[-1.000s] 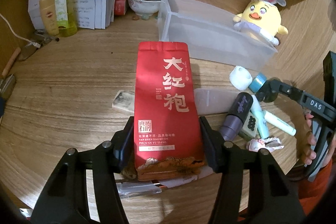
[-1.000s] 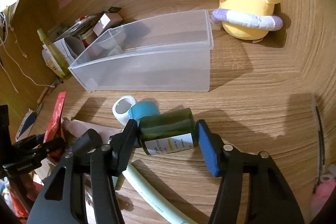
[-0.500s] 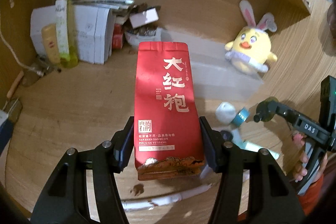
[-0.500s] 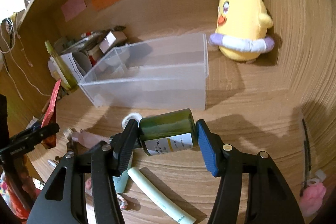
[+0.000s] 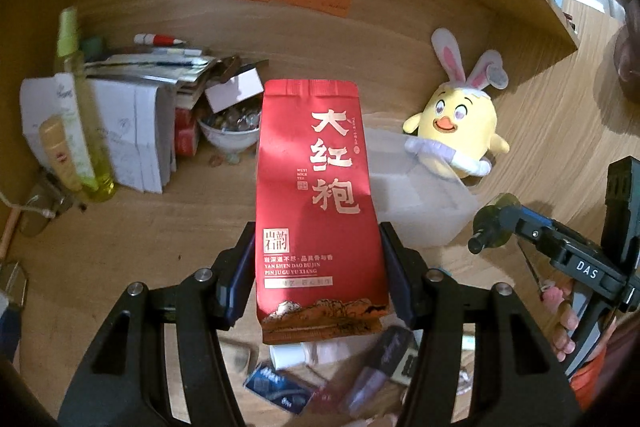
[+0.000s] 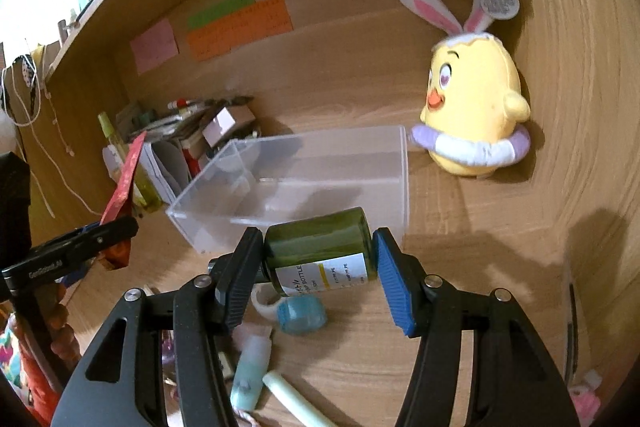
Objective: Organize objects
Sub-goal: 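Grasp the red tea bag with the left gripper while the right grasps the green bottle, then lower the red tea bag and green bottle into the clear box, open both grippers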
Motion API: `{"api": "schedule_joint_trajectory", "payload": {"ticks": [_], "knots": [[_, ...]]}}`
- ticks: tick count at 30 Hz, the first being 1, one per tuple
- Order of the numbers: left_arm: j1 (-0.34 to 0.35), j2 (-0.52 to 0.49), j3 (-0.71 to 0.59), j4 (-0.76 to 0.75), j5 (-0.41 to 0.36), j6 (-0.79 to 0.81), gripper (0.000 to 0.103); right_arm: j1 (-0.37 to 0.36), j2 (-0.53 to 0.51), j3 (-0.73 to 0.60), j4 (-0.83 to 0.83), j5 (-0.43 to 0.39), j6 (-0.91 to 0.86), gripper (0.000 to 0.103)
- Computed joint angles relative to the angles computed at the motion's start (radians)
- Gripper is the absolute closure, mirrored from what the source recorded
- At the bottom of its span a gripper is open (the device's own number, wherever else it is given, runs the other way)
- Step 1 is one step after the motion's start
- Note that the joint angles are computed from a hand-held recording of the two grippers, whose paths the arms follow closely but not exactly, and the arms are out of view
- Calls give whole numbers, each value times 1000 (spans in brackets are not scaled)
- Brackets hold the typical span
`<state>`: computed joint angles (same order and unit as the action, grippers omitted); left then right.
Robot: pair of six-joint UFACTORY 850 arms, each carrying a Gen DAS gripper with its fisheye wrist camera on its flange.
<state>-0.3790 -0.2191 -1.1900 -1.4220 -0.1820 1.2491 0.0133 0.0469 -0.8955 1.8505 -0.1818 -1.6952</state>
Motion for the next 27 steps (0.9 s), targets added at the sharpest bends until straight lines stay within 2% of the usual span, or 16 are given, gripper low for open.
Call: {"api": "schedule_joint_trajectory", "payload": {"ticks": [9,15,27], "knots": [[2,-90,-135,225,-37,-220,46,-1,-54,-84,95,20,-115,52],[-8,-176,-250,540,-72,-524,46,-3,-125,-168,-66,39,30,53],[-17,-329,-449,861,-194,-838,46,10,-284,-317,-835,60,739,53]]}}
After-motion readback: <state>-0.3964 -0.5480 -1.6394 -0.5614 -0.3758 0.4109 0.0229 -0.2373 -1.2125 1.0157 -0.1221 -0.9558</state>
